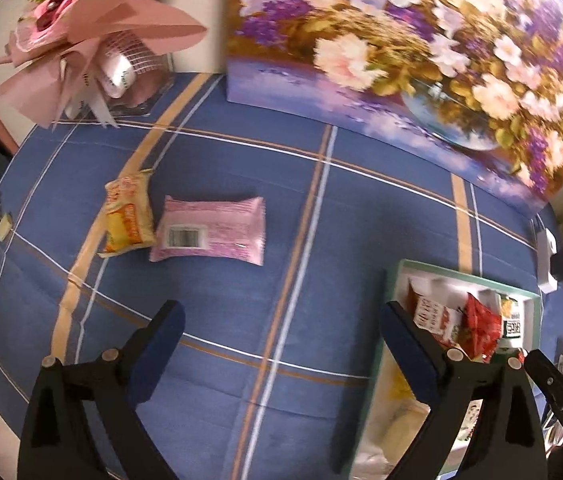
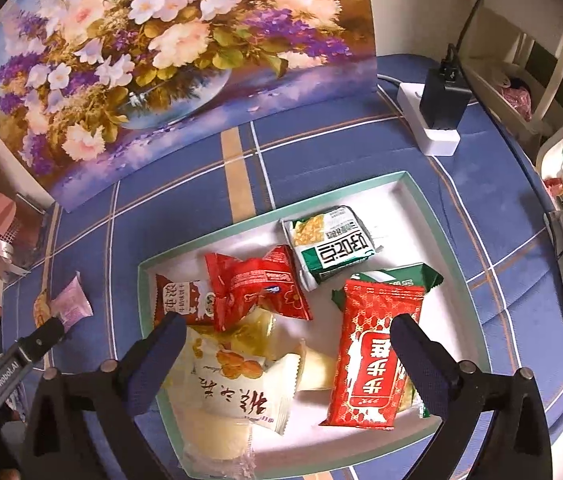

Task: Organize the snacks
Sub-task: 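Move both tools back to the yellow bread roll bag and pink pack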

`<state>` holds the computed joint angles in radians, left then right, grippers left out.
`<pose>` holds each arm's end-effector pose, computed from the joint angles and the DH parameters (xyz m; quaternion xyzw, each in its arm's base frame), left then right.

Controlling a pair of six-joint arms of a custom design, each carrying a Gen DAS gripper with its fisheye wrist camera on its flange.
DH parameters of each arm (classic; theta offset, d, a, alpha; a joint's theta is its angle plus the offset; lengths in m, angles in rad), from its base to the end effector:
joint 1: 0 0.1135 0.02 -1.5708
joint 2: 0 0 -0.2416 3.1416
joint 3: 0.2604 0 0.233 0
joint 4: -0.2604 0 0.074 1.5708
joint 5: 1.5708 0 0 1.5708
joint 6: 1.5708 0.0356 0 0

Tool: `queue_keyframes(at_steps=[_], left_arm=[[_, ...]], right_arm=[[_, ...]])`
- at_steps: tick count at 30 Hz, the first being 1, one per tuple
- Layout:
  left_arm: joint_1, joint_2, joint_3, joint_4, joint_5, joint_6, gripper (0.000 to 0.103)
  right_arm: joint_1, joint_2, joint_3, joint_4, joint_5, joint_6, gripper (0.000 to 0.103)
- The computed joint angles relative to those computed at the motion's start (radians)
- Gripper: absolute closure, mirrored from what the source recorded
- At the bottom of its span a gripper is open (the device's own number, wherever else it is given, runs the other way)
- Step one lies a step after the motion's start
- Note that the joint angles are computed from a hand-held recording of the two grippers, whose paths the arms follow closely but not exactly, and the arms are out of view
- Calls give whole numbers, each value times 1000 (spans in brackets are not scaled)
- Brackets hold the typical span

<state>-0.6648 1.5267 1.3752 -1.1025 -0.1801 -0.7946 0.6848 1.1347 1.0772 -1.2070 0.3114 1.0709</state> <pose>0.2203 -0.1646 0.2766 -0.0779 0.9805 -0.0385 0.1763 0.1453 0.1046 0.2766 0.2105 0.9537 0.0180 0.2142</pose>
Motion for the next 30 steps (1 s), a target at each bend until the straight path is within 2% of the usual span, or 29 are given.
queue_keyframes(at_steps=[6,15,30], left_arm=[[103,-56,-44,-35,-31,53,5],[293,-142,-158,-35,-18,117,5],[543,-184,-286,54,117,242,5]], right_arm=[[98,94,68,45,9,7,0],[234,277,184,148,-19,6,0],[317,532,349,261,-70,-46,0]])
